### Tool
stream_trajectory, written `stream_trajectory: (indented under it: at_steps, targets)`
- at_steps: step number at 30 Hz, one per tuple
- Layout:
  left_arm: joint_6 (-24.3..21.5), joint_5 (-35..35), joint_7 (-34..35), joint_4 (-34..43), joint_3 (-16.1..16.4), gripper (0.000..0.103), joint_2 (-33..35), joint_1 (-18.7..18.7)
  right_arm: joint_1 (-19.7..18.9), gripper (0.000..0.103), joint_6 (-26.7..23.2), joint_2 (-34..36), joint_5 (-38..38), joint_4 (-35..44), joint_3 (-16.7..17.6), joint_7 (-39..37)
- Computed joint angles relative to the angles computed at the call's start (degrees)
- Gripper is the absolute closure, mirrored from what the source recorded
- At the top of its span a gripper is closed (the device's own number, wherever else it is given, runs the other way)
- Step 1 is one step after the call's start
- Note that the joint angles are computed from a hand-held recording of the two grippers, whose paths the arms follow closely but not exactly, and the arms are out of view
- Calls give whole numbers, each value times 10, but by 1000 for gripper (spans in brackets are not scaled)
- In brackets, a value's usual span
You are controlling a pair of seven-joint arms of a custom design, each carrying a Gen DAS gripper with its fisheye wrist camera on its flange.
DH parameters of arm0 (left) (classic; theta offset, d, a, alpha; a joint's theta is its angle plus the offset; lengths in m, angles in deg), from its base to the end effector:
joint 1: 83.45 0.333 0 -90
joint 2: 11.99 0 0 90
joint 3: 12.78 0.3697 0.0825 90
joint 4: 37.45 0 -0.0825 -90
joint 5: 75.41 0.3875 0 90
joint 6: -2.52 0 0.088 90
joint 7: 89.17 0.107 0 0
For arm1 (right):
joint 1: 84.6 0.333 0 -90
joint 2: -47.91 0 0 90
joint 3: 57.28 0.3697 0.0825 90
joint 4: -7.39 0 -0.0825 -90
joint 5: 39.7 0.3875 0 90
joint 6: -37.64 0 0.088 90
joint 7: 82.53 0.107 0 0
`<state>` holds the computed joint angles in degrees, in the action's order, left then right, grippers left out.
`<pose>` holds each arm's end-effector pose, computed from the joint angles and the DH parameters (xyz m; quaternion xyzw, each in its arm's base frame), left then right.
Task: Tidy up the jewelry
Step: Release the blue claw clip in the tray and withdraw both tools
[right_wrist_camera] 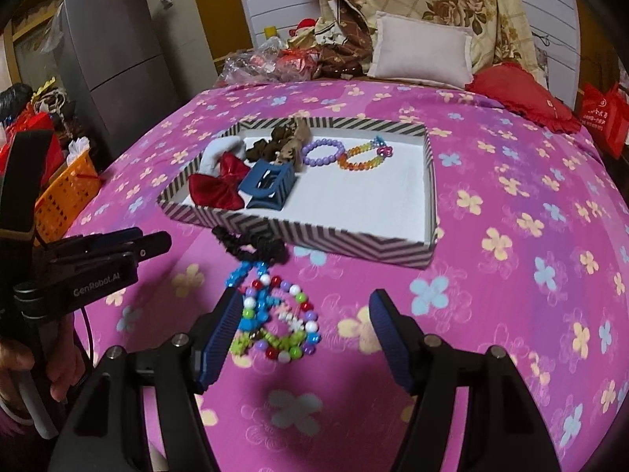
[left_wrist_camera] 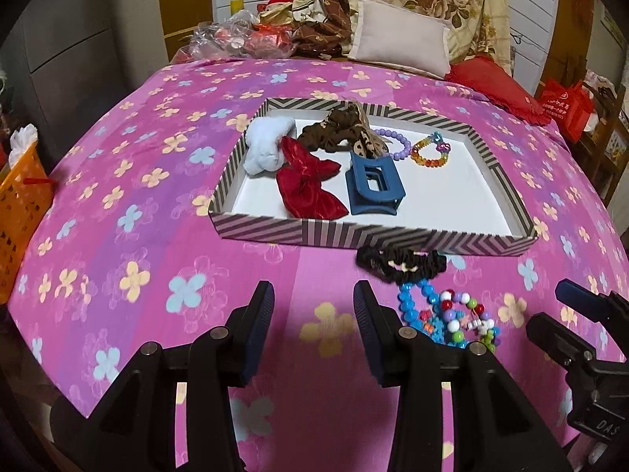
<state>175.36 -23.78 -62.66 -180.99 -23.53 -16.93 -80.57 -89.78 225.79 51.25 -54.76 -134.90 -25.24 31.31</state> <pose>0.4680 -0.1242 0.4132 -0.7029 0.6350 -0.2276 0.2256 0.4570 0.2582 0.4081 -0.7530 0.5469 -0.1381 0.3388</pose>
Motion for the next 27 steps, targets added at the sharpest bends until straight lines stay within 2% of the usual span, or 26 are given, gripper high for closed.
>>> stream_trajectory:
  at_steps: [3,6,9,11,13,15,16,19,22,24,27]
  targets:
    - [-1,23,-20,-5,-4,60,-4,4,-63,33,4,-2,-34,-5,59,31]
    - [-6,70,-60,-5,-10,60,-7,11,-115,33,1,-3,-74,-6,104,66]
    - [-9,93,-78,-6,-8,60,-10,8,-186,33,-3,-1,-109,-6,171,95]
    - [-7,99,-82,-7,-6,60,-10,7,-213,33,-5,0,-122,-6,195,107]
    - [-6,106,-89,-7,-5,60,-11,6,-256,33,-9,4,-130,-5,238,114]
    - [-6,112,-95,-8,-4,60,-12,6,-276,33,-8,7,-132,-6,258,113]
    - [-6,113,-96,-7,-4,60,-12,5,-271,33,-7,6,-133,-6,253,113]
    - [-14,136,-119,-6,-6,60,-15,6,-227,33,-9,1,-128,-6,211,108]
    - [-16,148,-131,-6,-3,60,-17,6,-212,33,-11,2,-106,-6,202,89]
    - [-14,149,-132,-6,0,60,-17,5,-189,33,-11,0,-90,-7,182,75]
    - [-8,130,-112,-9,5,60,-15,3,-124,33,-13,-3,-70,-9,122,57]
